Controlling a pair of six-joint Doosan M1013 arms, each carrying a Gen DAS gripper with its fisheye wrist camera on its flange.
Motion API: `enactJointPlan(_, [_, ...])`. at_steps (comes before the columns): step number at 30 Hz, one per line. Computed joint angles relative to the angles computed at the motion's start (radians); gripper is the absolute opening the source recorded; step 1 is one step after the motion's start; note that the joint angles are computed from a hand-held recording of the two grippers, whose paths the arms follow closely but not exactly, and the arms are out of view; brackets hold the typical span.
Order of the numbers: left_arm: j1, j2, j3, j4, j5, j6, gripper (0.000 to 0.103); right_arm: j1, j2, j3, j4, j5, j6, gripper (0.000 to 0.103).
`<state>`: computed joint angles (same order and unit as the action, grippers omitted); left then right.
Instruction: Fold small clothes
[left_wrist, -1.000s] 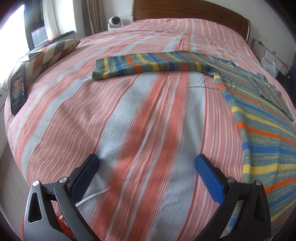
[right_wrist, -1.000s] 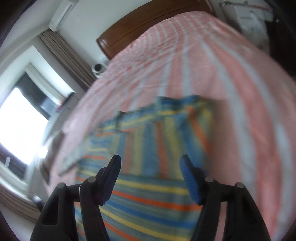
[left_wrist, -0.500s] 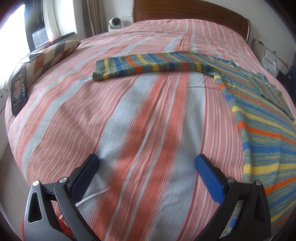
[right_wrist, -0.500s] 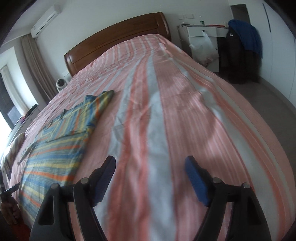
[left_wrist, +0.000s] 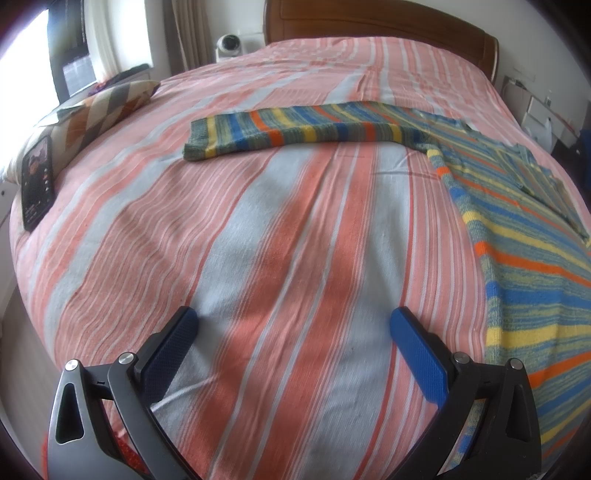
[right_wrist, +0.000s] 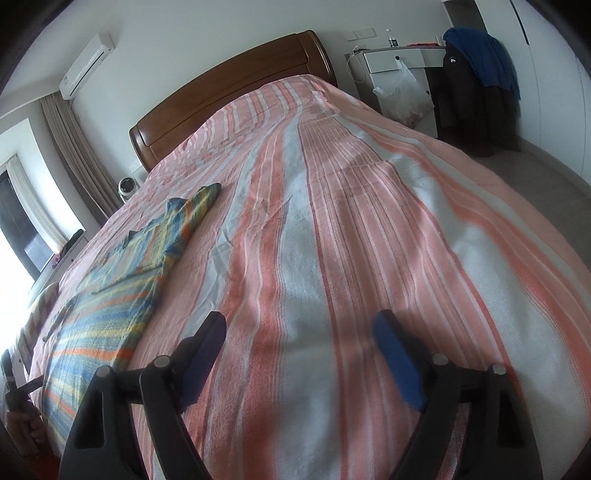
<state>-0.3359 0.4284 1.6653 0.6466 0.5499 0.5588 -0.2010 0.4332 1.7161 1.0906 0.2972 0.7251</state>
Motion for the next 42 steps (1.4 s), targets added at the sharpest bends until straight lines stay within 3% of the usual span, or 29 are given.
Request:
enactJointPlan(39, [0.0, -0.001, 0.0, -0.005, 0.002, 0.004, 0.103, 0.009, 0.002, 0.002, -0.027, -0.02, 0.023, 0.082])
enactJointPlan(41, [0.006, -0.003, -0.005, -0.064, 0.004, 0.06, 0.103, 0.009, 0.002, 0.002, -0.027, -0.02, 0.023, 0.082])
enactJointPlan(42, [0.017, -0.006, -0.012, -0.152, 0.001, 0.145, 0.102, 0.009, 0.002, 0.002, -0.027, -0.02, 0.023, 0.082])
